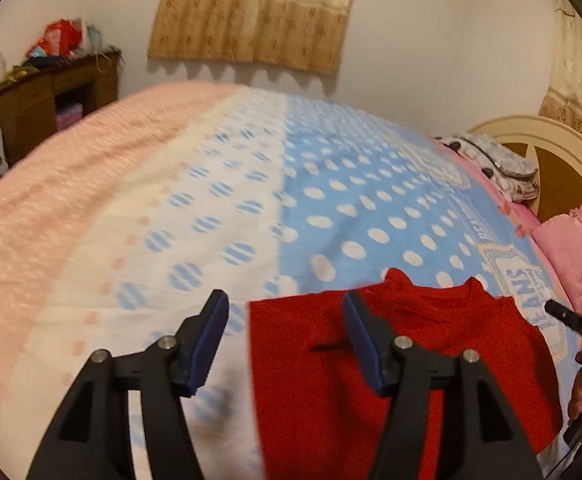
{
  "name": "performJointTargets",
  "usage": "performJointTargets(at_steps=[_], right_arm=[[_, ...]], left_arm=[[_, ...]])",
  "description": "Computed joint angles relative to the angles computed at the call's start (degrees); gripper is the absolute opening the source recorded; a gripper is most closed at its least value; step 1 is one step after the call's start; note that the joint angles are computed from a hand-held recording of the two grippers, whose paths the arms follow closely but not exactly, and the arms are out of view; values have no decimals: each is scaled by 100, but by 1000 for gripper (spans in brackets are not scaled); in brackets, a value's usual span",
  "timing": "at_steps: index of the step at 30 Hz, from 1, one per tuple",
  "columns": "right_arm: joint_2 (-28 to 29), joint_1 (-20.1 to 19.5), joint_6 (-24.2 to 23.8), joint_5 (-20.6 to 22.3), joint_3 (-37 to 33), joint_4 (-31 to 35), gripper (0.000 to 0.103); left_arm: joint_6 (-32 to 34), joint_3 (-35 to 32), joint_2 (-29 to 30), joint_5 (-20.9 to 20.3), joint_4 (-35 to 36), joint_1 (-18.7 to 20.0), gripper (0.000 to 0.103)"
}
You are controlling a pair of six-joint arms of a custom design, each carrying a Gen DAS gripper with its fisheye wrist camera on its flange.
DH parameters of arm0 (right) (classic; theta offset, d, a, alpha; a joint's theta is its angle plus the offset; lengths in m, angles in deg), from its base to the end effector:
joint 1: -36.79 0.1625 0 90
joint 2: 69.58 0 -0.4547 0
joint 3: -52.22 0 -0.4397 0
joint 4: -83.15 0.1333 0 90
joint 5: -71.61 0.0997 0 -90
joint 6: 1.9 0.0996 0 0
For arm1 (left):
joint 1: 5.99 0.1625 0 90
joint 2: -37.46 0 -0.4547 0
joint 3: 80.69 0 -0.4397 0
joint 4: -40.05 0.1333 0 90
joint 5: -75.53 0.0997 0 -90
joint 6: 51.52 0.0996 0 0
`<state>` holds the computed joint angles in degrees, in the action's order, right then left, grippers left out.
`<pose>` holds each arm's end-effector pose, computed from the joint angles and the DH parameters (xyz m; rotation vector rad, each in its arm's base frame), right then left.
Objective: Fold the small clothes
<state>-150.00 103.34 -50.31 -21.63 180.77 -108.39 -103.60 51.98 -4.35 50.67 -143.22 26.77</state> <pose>-0.0852 -0.5172 0.3042 0.4832 -2.3403 0.9337 -0.2437 -0.4228 -0.0117 0.0708 2.2391 -1.1945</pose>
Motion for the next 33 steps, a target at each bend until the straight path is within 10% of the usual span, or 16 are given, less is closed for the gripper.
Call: performJointTargets(at_steps=[9, 25, 30, 33], right_arm=[[-482, -319, -768, 10, 725, 61, 54], [-1708, -1419, -1074, 616, 1404, 835, 54], [-1693, -1441, -995, 695, 1343, 1200, 22], [-1751, -1430, -1066, 710, 1427, 1127, 6]], left_arm=[[-1674, 494, -327, -147, 1890, -653, 62], [-1326, 571, 404, -912, 732, -1091, 46], [-1207, 583, 476, -1037, 563, -1045, 12], [-1259, 660, 491, -1098, 436, -1115, 9]])
